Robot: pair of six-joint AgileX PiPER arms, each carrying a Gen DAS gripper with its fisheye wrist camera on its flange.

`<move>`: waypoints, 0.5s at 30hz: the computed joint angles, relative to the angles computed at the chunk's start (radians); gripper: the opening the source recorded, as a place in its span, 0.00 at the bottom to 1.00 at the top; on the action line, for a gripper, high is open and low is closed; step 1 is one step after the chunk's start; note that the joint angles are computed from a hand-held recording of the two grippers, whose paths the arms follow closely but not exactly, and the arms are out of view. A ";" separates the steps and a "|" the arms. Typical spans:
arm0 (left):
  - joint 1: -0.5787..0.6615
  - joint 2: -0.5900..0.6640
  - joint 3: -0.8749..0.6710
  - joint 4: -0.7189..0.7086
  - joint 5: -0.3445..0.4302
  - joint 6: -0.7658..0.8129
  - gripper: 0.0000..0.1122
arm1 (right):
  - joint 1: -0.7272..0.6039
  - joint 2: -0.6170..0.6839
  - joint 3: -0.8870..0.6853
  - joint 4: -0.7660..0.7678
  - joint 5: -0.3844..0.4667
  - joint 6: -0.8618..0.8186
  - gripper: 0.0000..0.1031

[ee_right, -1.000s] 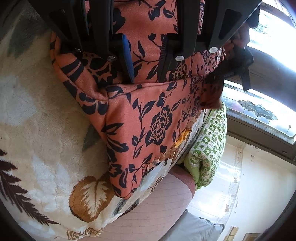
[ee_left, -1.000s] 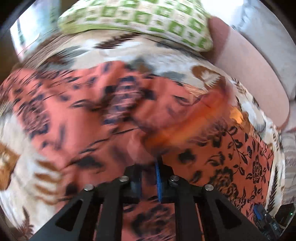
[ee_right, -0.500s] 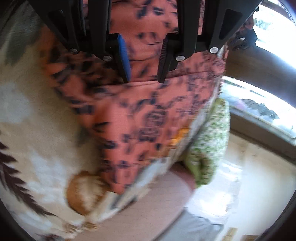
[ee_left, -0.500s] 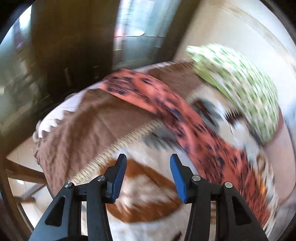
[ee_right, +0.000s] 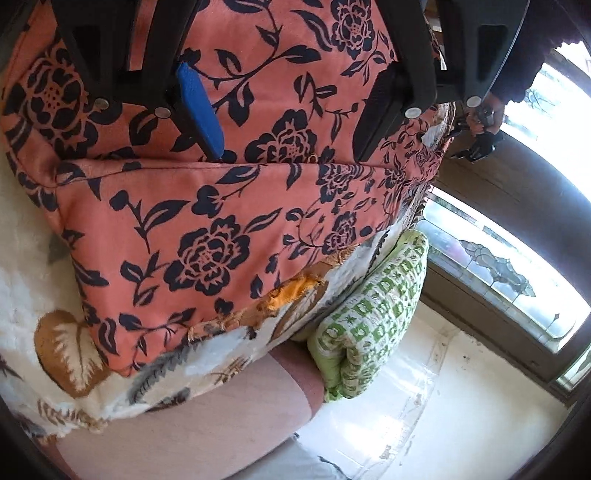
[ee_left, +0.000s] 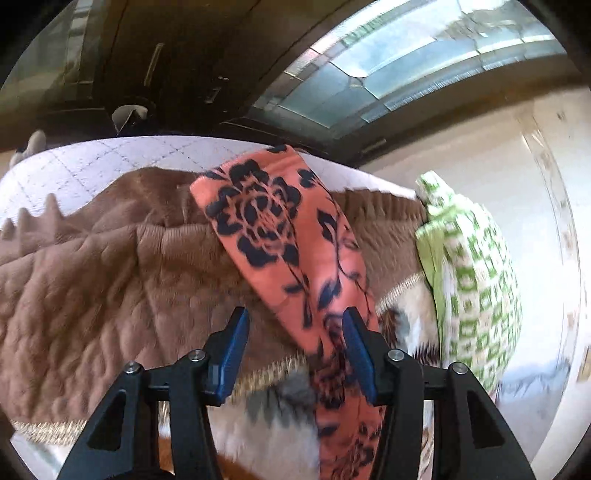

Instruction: Fold small clothes

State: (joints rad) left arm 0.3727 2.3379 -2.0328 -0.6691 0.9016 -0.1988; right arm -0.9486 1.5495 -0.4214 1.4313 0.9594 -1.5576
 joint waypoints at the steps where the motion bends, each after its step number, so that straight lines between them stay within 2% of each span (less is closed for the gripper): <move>1: 0.000 0.013 -0.005 -0.015 -0.020 -0.001 0.32 | 0.002 0.019 -0.009 -0.002 -0.002 0.003 0.73; 3: -0.008 0.066 -0.079 0.006 -0.014 -0.037 0.18 | 0.019 0.046 -0.019 0.001 -0.019 0.003 0.73; 5: -0.013 0.087 -0.123 0.069 0.006 -0.074 0.11 | 0.036 0.053 -0.020 0.006 -0.037 -0.003 0.73; 6: -0.016 0.079 -0.116 0.084 -0.009 -0.070 0.07 | 0.045 0.049 -0.017 0.011 -0.043 -0.010 0.73; 8: -0.040 0.064 -0.127 0.139 -0.039 -0.077 0.06 | 0.055 0.043 -0.015 0.014 -0.050 -0.016 0.73; 9: -0.052 0.069 -0.160 0.169 -0.028 -0.080 0.05 | 0.056 0.040 -0.014 0.014 -0.051 -0.015 0.73; 13: -0.110 0.039 -0.274 0.224 0.035 -0.008 0.05 | 0.038 0.040 -0.015 0.012 -0.034 -0.001 0.73; 15: -0.147 0.015 -0.342 0.226 0.092 0.039 0.05 | 0.024 0.035 -0.015 0.015 -0.019 0.009 0.73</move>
